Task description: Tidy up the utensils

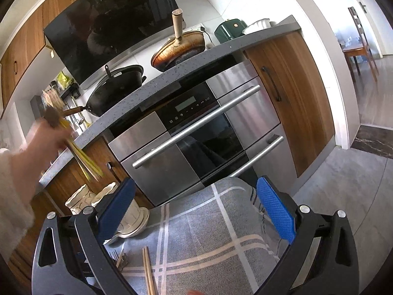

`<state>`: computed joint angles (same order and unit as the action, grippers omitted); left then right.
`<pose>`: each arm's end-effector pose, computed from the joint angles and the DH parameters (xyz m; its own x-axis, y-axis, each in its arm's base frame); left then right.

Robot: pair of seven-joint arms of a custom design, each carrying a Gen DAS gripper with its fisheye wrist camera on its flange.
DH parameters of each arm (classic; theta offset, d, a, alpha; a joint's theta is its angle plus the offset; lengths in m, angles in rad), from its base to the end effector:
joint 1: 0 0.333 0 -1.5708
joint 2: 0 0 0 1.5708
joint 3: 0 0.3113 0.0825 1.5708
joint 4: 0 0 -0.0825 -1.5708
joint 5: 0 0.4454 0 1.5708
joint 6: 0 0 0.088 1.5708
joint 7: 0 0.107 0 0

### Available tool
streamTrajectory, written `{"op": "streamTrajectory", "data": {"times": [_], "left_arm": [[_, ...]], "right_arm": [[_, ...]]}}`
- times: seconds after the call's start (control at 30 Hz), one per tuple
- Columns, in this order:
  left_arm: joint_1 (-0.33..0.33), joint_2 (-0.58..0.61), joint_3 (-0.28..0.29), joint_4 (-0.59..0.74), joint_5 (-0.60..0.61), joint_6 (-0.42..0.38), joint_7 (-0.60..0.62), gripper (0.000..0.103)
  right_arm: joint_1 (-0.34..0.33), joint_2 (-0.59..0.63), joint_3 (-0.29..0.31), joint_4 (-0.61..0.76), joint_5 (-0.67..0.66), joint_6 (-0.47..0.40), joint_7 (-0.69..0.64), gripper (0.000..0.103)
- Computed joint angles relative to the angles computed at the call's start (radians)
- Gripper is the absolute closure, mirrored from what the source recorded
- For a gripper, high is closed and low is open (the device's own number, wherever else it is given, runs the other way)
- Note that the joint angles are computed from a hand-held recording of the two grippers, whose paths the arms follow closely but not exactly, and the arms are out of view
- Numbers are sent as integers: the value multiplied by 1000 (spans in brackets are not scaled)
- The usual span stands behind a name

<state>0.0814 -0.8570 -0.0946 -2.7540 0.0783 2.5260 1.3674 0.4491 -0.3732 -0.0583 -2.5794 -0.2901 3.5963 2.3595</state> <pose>0.4017 -0.0049 0.4984 0.1579 -0.9871 -0.0253 -0.7955 -0.1120 -0.5955 0.4389 0.2177 0.5185 0.3327 -0.7784 -0.5323 -0.4126 0.3874 -0.8244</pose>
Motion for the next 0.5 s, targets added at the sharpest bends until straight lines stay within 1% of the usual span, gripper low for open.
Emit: {"op": "streamTrajectory", "data": {"times": [0.07,0.17,0.2,0.3,0.33,0.4,0.43,0.5], "left_arm": [[0,1,-1,0,1,0,-1,4],[0,0,-1,0,1,0,-2,4],[0,2,-1,1,2,1,-2,4],[0,0,-1,-1,2,0,-2,4],[0,3,-1,0,3,1,-2,4],[0,1,-1,-1,3,1,-3,4],[0,2,-2,-1,3,1,-4,4],[0,5,-3,1,4,1,-5,4]], "right_arm": [[-33,-9,35,-10,48,11,-27,5],[-135,-30,161,-32,234,27,-126,5],[-156,-35,186,-39,291,32,-149,5],[-172,-41,208,-50,396,28,-183,5],[-166,-41,202,-50,408,20,-186,5],[-139,-37,167,-49,391,6,-180,5],[-136,-36,164,-48,390,2,-185,5],[-146,-33,178,-44,405,-3,-208,5]]}}
